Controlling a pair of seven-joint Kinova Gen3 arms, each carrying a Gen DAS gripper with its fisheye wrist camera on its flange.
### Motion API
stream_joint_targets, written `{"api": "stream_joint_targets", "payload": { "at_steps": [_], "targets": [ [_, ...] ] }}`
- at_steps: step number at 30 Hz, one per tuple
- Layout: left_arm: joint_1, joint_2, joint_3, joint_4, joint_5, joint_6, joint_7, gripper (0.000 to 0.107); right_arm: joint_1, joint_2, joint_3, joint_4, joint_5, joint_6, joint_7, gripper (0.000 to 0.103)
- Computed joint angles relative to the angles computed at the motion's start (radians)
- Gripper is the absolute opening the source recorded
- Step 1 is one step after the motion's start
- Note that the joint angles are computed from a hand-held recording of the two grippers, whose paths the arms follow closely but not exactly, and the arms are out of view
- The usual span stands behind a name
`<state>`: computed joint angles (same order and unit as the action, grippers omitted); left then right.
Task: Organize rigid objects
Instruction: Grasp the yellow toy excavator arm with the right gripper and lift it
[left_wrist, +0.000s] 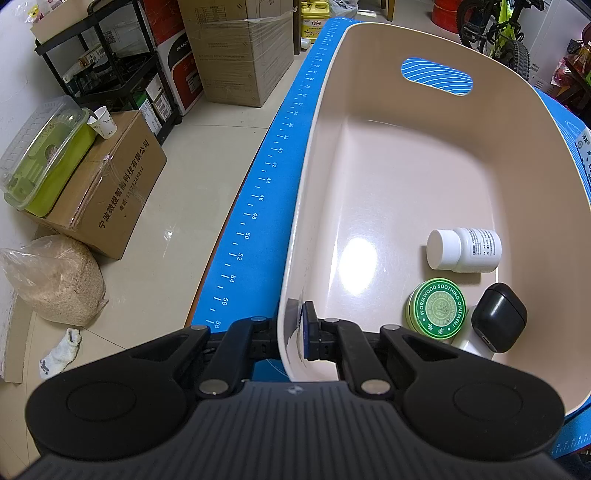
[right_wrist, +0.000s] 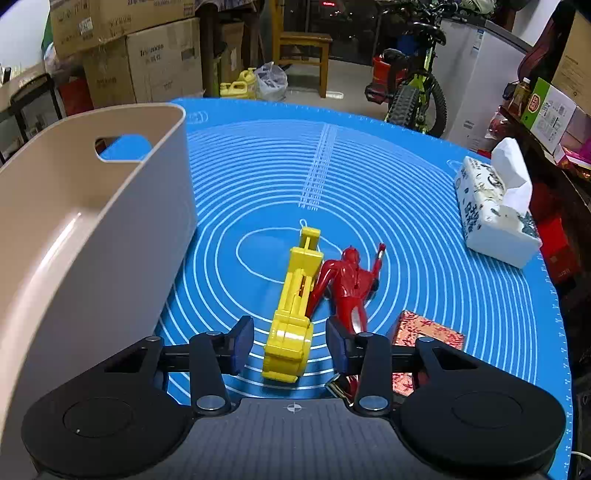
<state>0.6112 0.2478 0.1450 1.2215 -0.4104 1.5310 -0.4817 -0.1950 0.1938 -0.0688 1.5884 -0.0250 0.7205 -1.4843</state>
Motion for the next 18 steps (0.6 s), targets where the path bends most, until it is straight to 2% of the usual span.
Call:
{"api": "stream_joint_targets", "payload": {
  "at_steps": [5,6,8,10,13,18],
  "targets": [
    [0.0,0.0,0.0,-0.001,0.0,0.001,0.0,0.01,-0.019,0.033,0.008,-0.012,0.027,-0.007,-0.035,0.047],
    [-0.001,-0.001,0.0,-0.002,-0.001,0.003,-0.003,0.01,-0.023,0.04,0.009,-0.016,0.033,-0.005,-0.044,0.039],
    [-0.001,-0.002,0.0,-0.002,-0.001,0.005,-0.004,0.01,-0.021,0.048,0.009,-0.015,0.031,-0.012,-0.055,0.035],
    [-0.003,-0.004,0.0,-0.002,0.0,0.006,-0.007,0.01,-0.014,0.045,0.007,-0.004,0.021,-0.025,-0.057,0.034],
    [-0.002,-0.002,0.0,-0.006,-0.002,0.013,-0.009,0.01,-0.034,0.022,0.016,0.033,0.061,-0.065,-0.096,0.034],
    [-0.003,-0.002,0.0,-0.007,-0.002,0.013,-0.01,0.01,-0.015,-0.018,0.005,0.055,0.036,-0.088,-0.096,0.034]
  ]
}}
